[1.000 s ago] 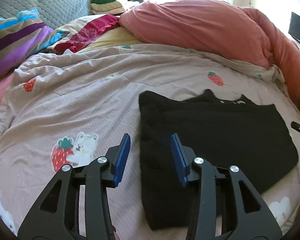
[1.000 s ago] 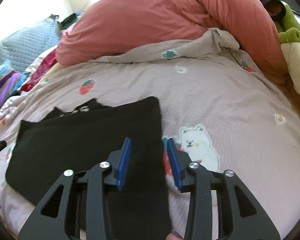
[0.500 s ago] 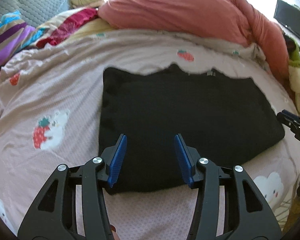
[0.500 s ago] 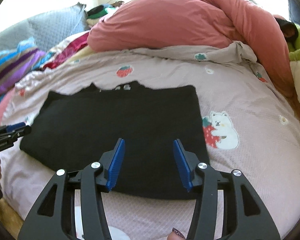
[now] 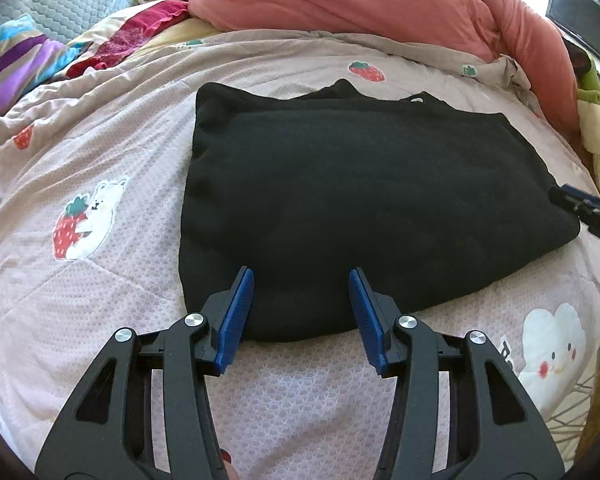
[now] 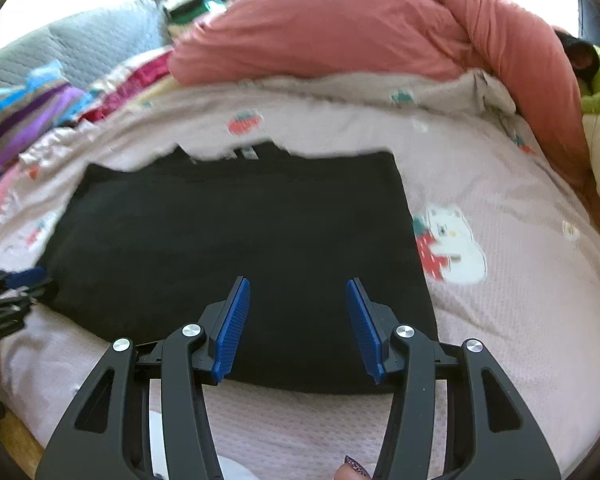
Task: Fold small clothes
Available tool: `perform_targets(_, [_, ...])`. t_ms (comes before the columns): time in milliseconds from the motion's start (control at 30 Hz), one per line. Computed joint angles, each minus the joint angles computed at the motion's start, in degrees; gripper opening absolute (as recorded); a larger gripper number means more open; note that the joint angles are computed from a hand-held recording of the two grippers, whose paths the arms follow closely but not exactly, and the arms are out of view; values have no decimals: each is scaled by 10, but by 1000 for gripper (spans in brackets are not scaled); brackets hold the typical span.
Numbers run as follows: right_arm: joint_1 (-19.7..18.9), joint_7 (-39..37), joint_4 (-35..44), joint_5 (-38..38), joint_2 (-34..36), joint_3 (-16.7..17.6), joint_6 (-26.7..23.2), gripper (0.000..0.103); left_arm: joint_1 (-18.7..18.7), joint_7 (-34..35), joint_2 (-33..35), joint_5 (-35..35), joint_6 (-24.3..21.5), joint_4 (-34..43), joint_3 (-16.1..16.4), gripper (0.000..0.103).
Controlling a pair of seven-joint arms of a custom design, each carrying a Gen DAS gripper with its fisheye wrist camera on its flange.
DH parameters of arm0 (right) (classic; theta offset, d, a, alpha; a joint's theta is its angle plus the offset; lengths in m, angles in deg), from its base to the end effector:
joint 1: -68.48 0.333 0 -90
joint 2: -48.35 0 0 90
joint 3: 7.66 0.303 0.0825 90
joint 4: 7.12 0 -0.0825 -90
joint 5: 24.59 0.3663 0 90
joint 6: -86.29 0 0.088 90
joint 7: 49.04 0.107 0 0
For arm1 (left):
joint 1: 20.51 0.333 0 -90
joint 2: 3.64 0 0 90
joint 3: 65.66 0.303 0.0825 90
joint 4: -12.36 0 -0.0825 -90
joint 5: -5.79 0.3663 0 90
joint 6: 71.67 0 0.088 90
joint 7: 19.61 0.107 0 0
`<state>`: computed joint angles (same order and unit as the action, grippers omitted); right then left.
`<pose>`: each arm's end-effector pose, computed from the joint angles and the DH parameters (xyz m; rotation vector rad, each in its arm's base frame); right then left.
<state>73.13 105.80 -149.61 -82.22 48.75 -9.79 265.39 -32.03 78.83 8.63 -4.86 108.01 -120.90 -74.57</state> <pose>0.4700 0.0937 0.3345 -1.7599 1.9186 -0.5689 0.5234 -0.1762 0.3171 -1.6235 2.2124 -0.7298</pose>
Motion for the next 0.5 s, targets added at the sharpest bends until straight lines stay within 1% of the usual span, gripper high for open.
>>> perform_targets(33, [2,-30,-6,39,2,4,-13,49,4,3,0,-3,2,-1,-4,41])
perform_targets(67, [2,-46,-13,62,4,4,-14,49,14,11,-1,-11,4,-4,-15,41])
perform_targets(100, [0,-36,-21,56,6,-1,0,49,20,17,-1,-18,4,-5,-23,41])
perform_targets(133, [-1,-11,-26,30,5,-6,9,49,28,24,-2,-26,5,-6,-31,41])
perform_targets(233, [-5,35,-36,-14,1,-11,18,47,50,48,-2,-52,8,-9,-56,41])
perform_targets(333, [-10,108,-31,-87,3,-14,24,47,55,59,-3,-69,10,-10,-63,41])
perform_targets(367, [-10,126,-30,-103,3,-14,24,47,61,67,-3,-78,11,-11,-71,41])
perform_targets(467, [-12,139,-31,-108,1,-12,22,47,71,82,-5,-100,10,-12,-84,41])
perform_targets(500, [-12,141,-32,-106,0,-11,22,47,79,91,-6,-111,10,-12,-93,41])
